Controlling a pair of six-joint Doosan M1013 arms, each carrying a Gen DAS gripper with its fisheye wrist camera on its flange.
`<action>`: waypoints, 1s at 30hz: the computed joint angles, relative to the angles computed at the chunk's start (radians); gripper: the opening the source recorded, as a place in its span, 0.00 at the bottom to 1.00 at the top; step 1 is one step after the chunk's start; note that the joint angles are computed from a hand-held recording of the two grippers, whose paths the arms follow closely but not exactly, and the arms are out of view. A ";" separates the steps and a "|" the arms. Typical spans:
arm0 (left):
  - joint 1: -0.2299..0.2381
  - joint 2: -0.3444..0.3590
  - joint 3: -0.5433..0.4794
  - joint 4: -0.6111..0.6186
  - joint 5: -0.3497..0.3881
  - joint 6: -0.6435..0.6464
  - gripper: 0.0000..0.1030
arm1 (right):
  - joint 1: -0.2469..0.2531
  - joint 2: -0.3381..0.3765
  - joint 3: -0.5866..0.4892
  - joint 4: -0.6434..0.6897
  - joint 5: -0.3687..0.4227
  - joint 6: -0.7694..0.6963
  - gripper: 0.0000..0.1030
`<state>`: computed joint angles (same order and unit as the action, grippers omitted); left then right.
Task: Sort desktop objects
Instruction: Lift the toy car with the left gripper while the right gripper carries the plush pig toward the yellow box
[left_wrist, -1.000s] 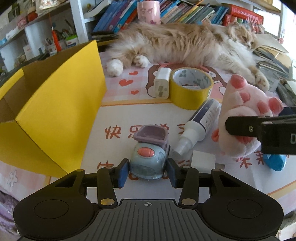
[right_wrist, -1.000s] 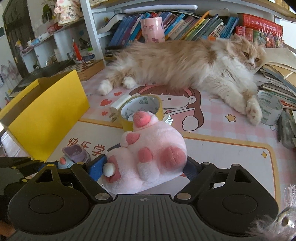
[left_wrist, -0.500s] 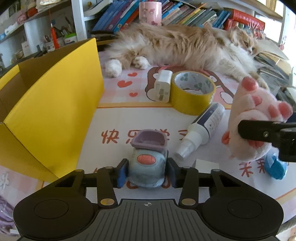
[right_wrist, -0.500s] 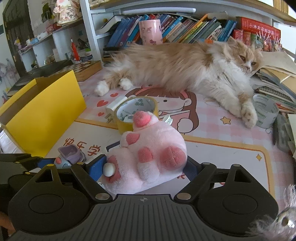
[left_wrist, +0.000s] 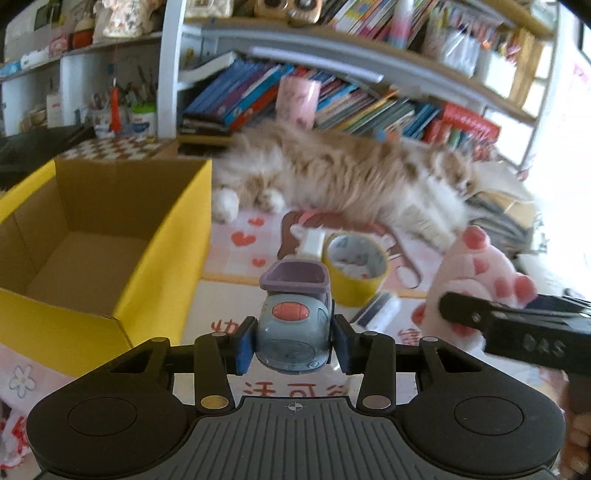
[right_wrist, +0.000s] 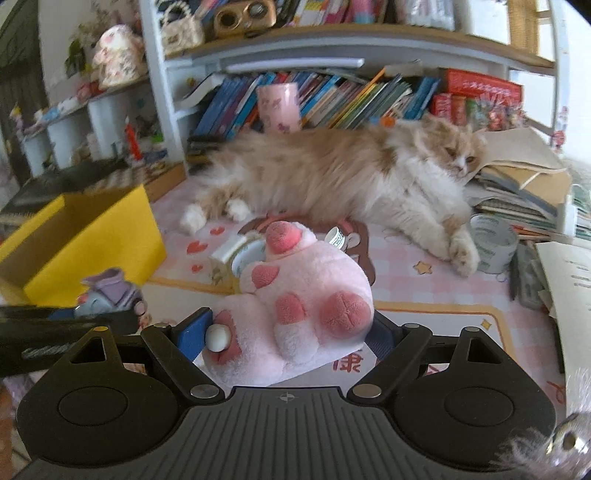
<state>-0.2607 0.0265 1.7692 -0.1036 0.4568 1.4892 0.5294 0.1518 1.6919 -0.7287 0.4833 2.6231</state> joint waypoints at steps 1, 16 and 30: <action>0.005 -0.007 0.003 -0.022 -0.003 0.025 0.40 | 0.006 -0.001 -0.003 -0.024 0.010 0.038 0.82; 0.122 -0.129 0.105 -0.241 0.012 0.254 0.40 | 0.141 -0.001 -0.028 -0.089 0.095 0.151 0.82; 0.250 -0.204 0.181 -0.519 0.084 0.602 0.40 | 0.274 0.018 -0.051 -0.163 0.221 0.247 0.82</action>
<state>-0.0103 -0.1774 1.9506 -0.6224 0.5405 2.0913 0.8032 0.1702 1.6410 -0.8918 0.7040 2.8701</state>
